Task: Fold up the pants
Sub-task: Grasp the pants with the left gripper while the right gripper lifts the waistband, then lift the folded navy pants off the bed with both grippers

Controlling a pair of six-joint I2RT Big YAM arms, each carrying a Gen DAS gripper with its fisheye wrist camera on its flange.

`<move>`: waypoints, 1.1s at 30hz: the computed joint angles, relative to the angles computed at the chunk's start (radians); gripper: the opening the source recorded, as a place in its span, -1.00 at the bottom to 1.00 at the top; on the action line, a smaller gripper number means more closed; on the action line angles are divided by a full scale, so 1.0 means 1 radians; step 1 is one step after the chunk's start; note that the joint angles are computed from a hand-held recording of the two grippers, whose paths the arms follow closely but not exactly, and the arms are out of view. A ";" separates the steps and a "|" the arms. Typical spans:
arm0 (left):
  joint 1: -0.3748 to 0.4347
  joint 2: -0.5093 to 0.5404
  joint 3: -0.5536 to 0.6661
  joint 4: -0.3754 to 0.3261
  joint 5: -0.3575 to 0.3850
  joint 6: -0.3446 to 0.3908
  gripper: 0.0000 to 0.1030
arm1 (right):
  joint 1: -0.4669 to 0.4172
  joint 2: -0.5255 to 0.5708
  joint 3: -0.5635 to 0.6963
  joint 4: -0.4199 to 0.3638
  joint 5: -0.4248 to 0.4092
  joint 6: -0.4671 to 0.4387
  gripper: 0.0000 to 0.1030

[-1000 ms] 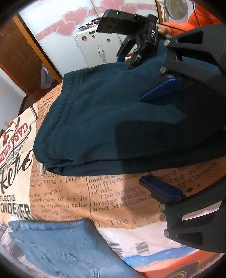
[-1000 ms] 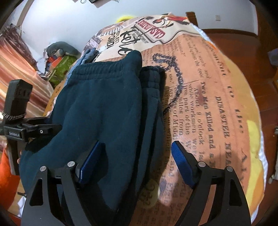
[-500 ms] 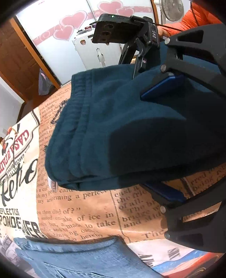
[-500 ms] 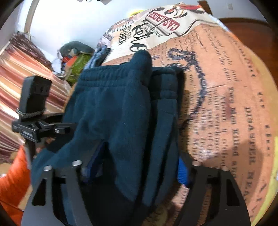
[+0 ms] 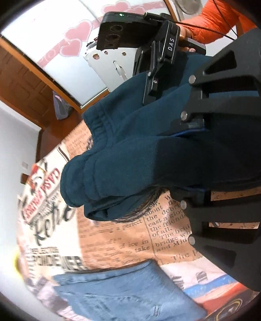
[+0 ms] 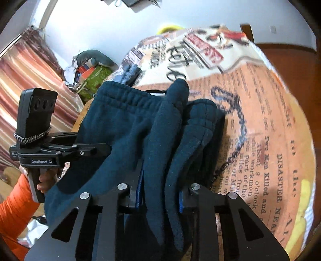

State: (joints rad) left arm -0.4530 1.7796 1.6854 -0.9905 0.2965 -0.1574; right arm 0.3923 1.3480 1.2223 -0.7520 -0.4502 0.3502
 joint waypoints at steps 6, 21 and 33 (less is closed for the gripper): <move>-0.014 -0.120 -0.084 0.084 -0.028 -0.012 -0.36 | 0.031 -0.052 0.031 -0.009 0.075 -0.039 -0.57; 0.013 -0.366 -0.207 0.186 -0.171 -0.039 -0.42 | 0.159 -0.062 0.152 0.069 0.184 -0.071 -0.58; 0.123 -0.416 -0.211 0.227 -0.199 -0.022 -0.42 | 0.211 0.087 0.324 0.144 0.179 -0.075 -0.58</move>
State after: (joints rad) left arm -0.3300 1.3640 1.4740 -0.7637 0.0978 -0.1798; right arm 0.6031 1.4347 1.5466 -0.6080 -0.2711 0.2757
